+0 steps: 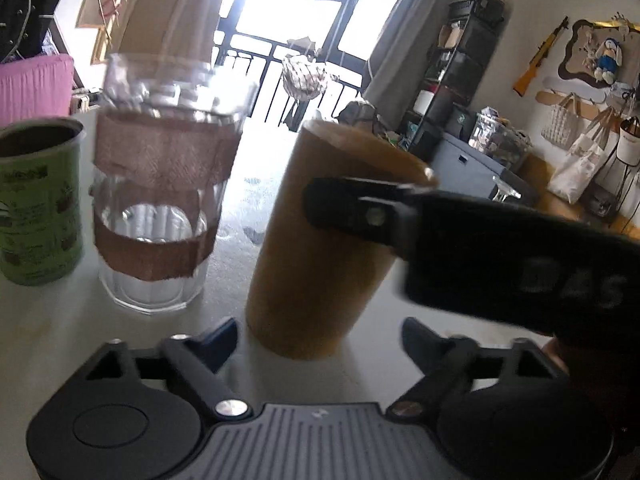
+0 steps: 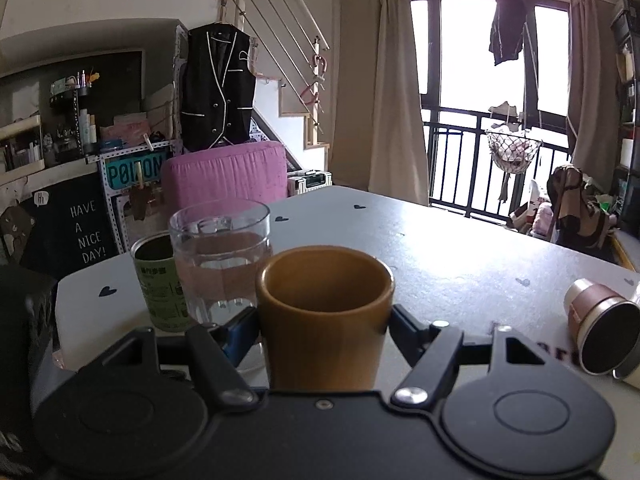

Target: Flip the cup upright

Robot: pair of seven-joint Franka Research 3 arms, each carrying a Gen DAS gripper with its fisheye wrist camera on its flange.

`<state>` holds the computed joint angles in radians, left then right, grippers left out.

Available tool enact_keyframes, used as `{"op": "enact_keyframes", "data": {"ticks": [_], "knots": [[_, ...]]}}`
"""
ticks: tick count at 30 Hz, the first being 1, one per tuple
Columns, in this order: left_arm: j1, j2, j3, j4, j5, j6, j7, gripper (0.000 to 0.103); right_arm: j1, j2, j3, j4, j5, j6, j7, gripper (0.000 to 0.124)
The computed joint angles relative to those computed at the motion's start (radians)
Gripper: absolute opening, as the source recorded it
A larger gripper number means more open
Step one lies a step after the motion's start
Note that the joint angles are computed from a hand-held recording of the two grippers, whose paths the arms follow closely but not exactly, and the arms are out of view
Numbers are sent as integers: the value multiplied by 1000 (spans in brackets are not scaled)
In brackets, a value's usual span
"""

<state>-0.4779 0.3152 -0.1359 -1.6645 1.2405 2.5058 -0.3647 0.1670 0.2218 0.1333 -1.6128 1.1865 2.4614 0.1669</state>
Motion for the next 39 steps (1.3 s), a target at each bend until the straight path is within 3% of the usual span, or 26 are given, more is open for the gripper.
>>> {"op": "enact_keyframes", "data": {"ticks": [2,5,14,24,27,33,39], "knots": [[-11,-10,-9,2,-16,-41,35,93,-21,-5,-4,3,39,-39,12,94],[-25,-21,-27,13,-54,-97,95,93,-46,-40,-19,-26,86,-78,-7,96],[-107,-10,-51,86,-46,-302,150,100,-76,-186,-110,-193,225,-61,-107,100],[-210,28,-55,163,1,-516,182,103,-67,-295,-173,-337,293,88,-230,102],[-232,37,-57,176,12,-578,181,103,-70,-311,-189,-363,309,93,-253,102],[-262,51,-59,194,40,-651,182,103,-65,-342,-199,-412,336,142,-312,102],[-276,66,-57,212,36,-673,205,103,-58,-361,-203,-439,348,169,-328,102]]}}
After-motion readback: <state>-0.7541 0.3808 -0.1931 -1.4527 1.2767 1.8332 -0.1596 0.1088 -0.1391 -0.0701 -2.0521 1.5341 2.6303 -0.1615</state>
